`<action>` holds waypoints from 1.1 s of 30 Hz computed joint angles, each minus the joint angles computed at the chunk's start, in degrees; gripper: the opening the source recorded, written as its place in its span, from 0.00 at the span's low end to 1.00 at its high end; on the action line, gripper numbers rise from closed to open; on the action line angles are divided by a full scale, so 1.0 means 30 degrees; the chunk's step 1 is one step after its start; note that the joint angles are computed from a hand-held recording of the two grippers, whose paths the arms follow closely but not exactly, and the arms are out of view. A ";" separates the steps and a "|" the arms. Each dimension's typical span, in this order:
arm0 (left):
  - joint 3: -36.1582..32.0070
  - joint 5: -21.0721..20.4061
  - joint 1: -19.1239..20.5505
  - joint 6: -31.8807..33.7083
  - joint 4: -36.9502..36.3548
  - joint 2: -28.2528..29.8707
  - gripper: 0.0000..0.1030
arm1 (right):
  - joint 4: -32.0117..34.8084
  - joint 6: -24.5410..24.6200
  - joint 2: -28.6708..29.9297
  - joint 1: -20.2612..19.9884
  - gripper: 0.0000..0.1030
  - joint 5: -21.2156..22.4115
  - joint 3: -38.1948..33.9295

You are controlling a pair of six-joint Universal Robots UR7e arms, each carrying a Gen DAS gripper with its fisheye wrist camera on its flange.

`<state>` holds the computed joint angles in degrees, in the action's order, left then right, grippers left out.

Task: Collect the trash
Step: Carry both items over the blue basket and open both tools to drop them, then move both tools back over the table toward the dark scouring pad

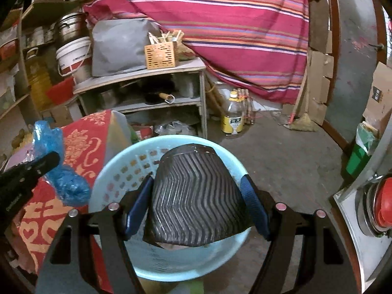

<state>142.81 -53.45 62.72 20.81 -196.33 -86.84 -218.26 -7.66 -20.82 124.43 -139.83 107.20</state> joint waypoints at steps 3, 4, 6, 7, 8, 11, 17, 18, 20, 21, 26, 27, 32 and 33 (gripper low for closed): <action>-0.0231 -0.0237 0.0156 -0.0074 -0.0534 0.1186 0.08 | -0.0287 0.0068 -0.0231 -0.0225 0.70 0.0037 0.0374; -0.0283 -0.0251 0.0191 -0.0128 -0.0627 0.1442 0.08 | -0.0368 0.0111 -0.0312 -0.0300 0.70 0.0067 0.0482; -0.0375 -0.0201 0.0233 -0.0172 -0.0818 0.1919 0.09 | -0.0447 0.0144 -0.0420 -0.0415 0.70 0.0171 0.0584; -0.0413 -0.0218 0.0263 -0.0179 -0.0798 0.2051 0.13 | -0.0428 0.0148 -0.0430 -0.0441 0.70 0.0207 0.0559; -0.0426 -0.0103 0.0262 -0.0134 -0.0889 0.2208 0.18 | -0.0424 0.0130 -0.0458 -0.0462 0.70 0.0239 0.0566; -0.0346 0.0337 0.0170 0.0234 -0.1390 0.2220 0.51 | -0.0468 0.0105 -0.0465 -0.0479 0.70 0.0260 0.0610; -0.0093 0.1100 -0.0077 0.0304 -0.2154 0.1644 0.65 | -0.0194 0.0132 -0.0433 -0.0519 0.70 0.0556 0.0528; -0.0025 0.1397 -0.0128 0.0451 -0.2461 0.1532 0.70 | -0.0118 0.0092 -0.0384 -0.0522 0.70 0.0586 0.0462; 0.0093 0.1952 -0.0196 0.0878 -0.2985 0.1254 0.76 | 0.0032 0.0082 -0.0263 -0.0586 0.70 0.0725 0.0308; 0.0155 0.2218 -0.0253 0.1044 -0.3218 0.1124 0.81 | 0.0173 0.0138 -0.0192 -0.0624 0.70 0.0810 0.0206; 0.0441 0.3292 -0.0308 0.1788 -0.3861 0.0032 0.90 | 0.1201 0.0237 0.0474 -0.0692 0.70 0.0810 -0.0705; 0.0489 0.3387 -0.0272 0.1800 -0.3725 -0.0274 0.91 | 0.1346 0.0154 0.0640 -0.0710 0.70 0.0824 -0.0925; 0.0671 0.4075 0.0126 0.2350 -0.3278 -0.1961 0.94 | 0.2271 0.0598 0.1071 -0.1016 0.70 0.1022 -0.1631; 0.0710 0.4198 0.0231 0.2482 -0.3218 -0.2269 0.94 | 0.2560 0.0822 0.1129 -0.1151 0.70 0.1161 -0.1803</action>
<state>144.93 -40.86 63.41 28.25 -205.98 -93.65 -210.58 -5.20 -17.43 120.98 -136.35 101.79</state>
